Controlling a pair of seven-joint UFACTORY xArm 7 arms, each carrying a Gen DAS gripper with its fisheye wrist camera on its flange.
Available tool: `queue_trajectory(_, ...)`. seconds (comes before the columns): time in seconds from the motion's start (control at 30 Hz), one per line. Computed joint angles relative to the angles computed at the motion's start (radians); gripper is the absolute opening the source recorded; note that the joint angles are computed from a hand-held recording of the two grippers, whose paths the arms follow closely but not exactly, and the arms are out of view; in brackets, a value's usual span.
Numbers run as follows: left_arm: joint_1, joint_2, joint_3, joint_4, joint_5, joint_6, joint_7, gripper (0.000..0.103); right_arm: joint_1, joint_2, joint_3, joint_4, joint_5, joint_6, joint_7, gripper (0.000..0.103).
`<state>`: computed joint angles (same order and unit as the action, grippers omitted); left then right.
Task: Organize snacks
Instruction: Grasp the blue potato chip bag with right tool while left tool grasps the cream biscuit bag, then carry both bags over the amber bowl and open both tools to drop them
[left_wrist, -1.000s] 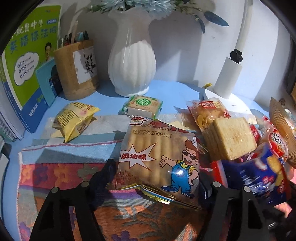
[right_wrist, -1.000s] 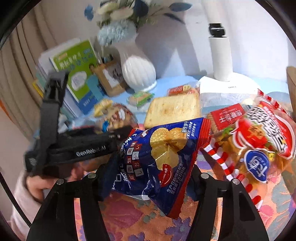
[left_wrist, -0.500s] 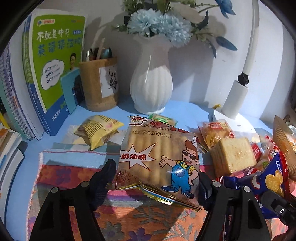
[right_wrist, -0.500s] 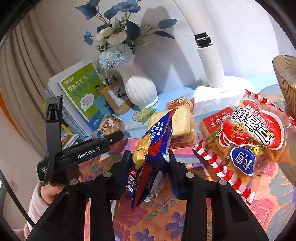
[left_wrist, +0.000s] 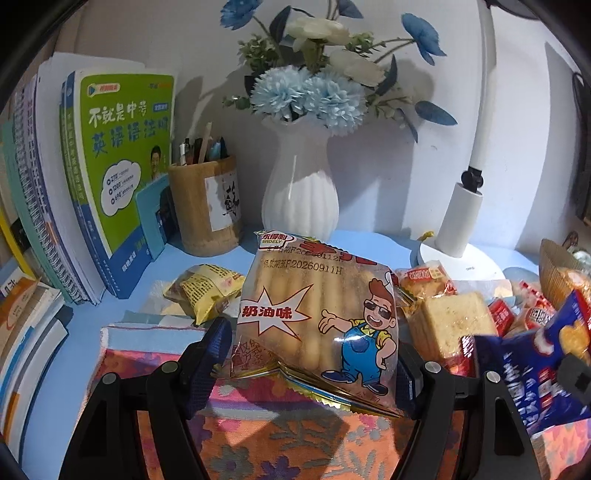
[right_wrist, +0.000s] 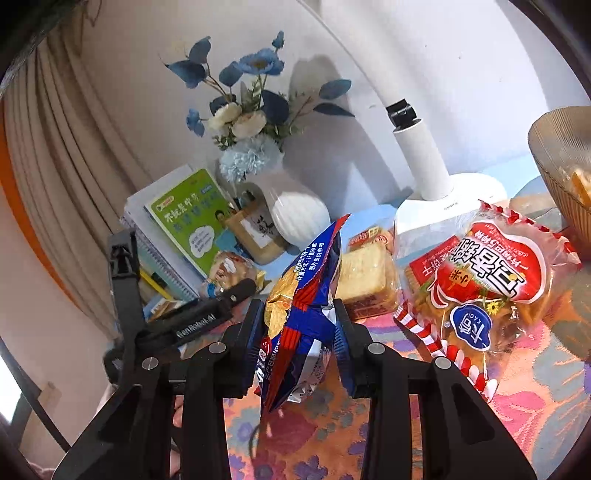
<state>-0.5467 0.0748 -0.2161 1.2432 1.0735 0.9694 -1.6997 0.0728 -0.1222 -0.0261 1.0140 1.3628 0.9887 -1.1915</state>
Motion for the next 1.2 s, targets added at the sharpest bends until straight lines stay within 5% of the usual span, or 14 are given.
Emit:
queue_trajectory(0.33,0.006,-0.001,0.005,-0.019,0.052,-0.051,-0.049,0.075,-0.036,0.029,-0.019,0.025,0.045,0.107,0.054,0.034)
queue_trajectory(0.53,0.024,-0.015,0.011,-0.045,0.054,-0.132,-0.057,0.075,-0.045,0.021,-0.009,0.019,0.036,0.062,0.074,0.035)
queue_trajectory(1.2,0.013,-0.015,-0.006,-0.016,0.012,-0.049,-0.055,0.074,-0.044,0.047,-0.011,0.036,-0.007,0.094,0.122,0.035)
